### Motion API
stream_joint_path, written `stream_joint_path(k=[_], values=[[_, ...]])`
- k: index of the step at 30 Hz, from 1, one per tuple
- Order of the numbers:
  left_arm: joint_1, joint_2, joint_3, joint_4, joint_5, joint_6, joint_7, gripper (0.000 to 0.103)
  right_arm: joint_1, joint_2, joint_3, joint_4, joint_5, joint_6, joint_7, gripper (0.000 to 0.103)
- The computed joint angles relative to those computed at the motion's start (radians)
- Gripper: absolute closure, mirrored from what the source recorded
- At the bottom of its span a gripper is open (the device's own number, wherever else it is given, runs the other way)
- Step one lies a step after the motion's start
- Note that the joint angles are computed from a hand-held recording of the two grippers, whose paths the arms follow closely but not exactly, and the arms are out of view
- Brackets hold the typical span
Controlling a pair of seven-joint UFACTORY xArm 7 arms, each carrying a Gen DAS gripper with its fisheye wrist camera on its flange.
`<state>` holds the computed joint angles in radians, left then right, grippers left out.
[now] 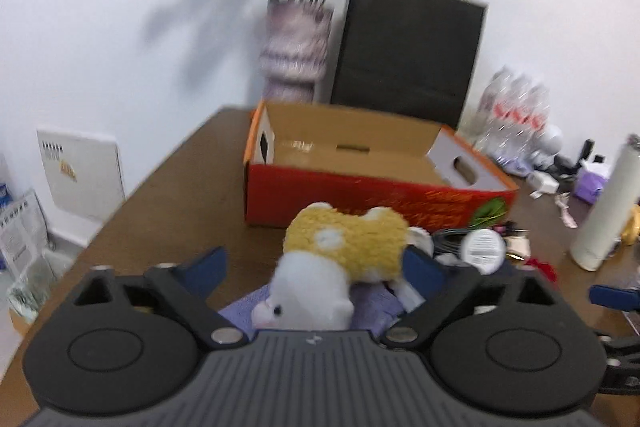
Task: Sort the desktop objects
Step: 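Grasp the white-and-yellow plush toy with the left gripper while the right gripper grasps a small tan item, then carry the plush toy and tan item into the box and release both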
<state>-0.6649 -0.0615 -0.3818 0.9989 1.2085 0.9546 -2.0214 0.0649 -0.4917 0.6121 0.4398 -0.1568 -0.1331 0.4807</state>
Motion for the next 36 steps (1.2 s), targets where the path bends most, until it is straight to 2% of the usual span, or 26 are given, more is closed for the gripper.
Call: stream_joint_path(k=[2, 5, 6, 7, 8, 10, 14, 15, 17, 19, 20, 22, 25, 26, 29, 31, 33, 36], values=[[0.023, 0.033, 0.030, 0.018, -0.028, -0.076, 0.047, 0.018, 0.114, 0.007, -0.113, 0.003, -0.003, 0.061, -0.033, 0.033], [0.027, 0.067, 0.048, 0.024, -0.038, -0.106, 0.051, 0.018, 0.377, -0.043, -0.332, -0.068, 0.047, 0.123, -0.079, 0.033], [0.029, 0.071, 0.056, 0.020, -0.041, -0.131, 0.051, 0.027, 0.440, -0.060, -0.376, -0.083, 0.070, 0.157, -0.089, 0.033], [0.036, 0.075, 0.067, 0.012, -0.052, -0.175, 0.061, 0.050, 0.486, -0.078, -0.401, -0.098, 0.095, 0.196, -0.093, 0.034], [0.037, 0.080, 0.071, 0.013, -0.064, -0.181, 0.064, 0.055, 0.504, -0.085, -0.408, -0.108, 0.114, 0.211, -0.091, 0.037], [0.029, 0.077, 0.070, 0.004, -0.024, -0.172, 0.032, 0.055, 0.523, -0.085, -0.418, -0.123, 0.151, 0.201, -0.078, 0.043], [0.014, 0.024, 0.049, -0.019, 0.035, -0.138, -0.028, 0.056, 0.482, -0.027, -0.363, -0.096, 0.155, 0.160, -0.045, 0.046], [0.010, 0.009, 0.037, -0.018, 0.039, -0.116, -0.030, 0.056, 0.477, -0.005, -0.352, -0.088, 0.145, 0.145, -0.049, 0.051], [-0.001, -0.028, 0.008, -0.025, 0.047, -0.060, -0.041, 0.056, 0.406, 0.002, -0.263, -0.078, 0.098, 0.141, -0.036, 0.082], [-0.009, -0.061, -0.023, -0.034, 0.044, -0.010, -0.047, 0.056, 0.356, -0.002, -0.202, -0.067, 0.053, 0.146, -0.026, 0.084], [-0.013, -0.078, -0.039, -0.039, 0.037, 0.018, -0.048, 0.056, 0.357, -0.004, -0.197, -0.064, 0.037, 0.148, -0.031, 0.095], [-0.017, -0.104, -0.066, -0.044, 0.013, 0.070, -0.040, 0.056, 0.361, -0.022, -0.194, -0.059, 0.023, 0.170, -0.025, 0.097], [-0.012, -0.143, -0.089, -0.067, -0.009, 0.100, -0.053, 0.056, 0.421, -0.060, -0.269, -0.067, 0.040, 0.156, -0.039, 0.098], [-0.005, -0.155, -0.091, -0.073, -0.011, 0.095, -0.055, 0.056, 0.430, -0.078, -0.286, -0.069, 0.043, 0.150, -0.047, 0.098], [0.034, -0.174, -0.077, -0.074, 0.014, 0.038, -0.049, 0.056, 0.393, -0.112, -0.291, -0.051, 0.033, 0.096, -0.069, 0.098], [0.078, -0.182, -0.043, -0.068, 0.034, -0.040, -0.021, 0.056, 0.356, -0.079, -0.306, 0.005, 0.023, 0.057, -0.101, 0.098], [0.131, -0.164, -0.008, -0.035, 0.040, -0.115, 0.019, 0.056, 0.255, -0.006, -0.266, 0.093, 0.006, 0.008, -0.130, 0.098], [0.204, -0.050, 0.058, 0.096, 0.016, -0.240, 0.130, 0.056, 0.135, 0.195, -0.226, 0.304, -0.020, -0.016, -0.202, 0.098]])
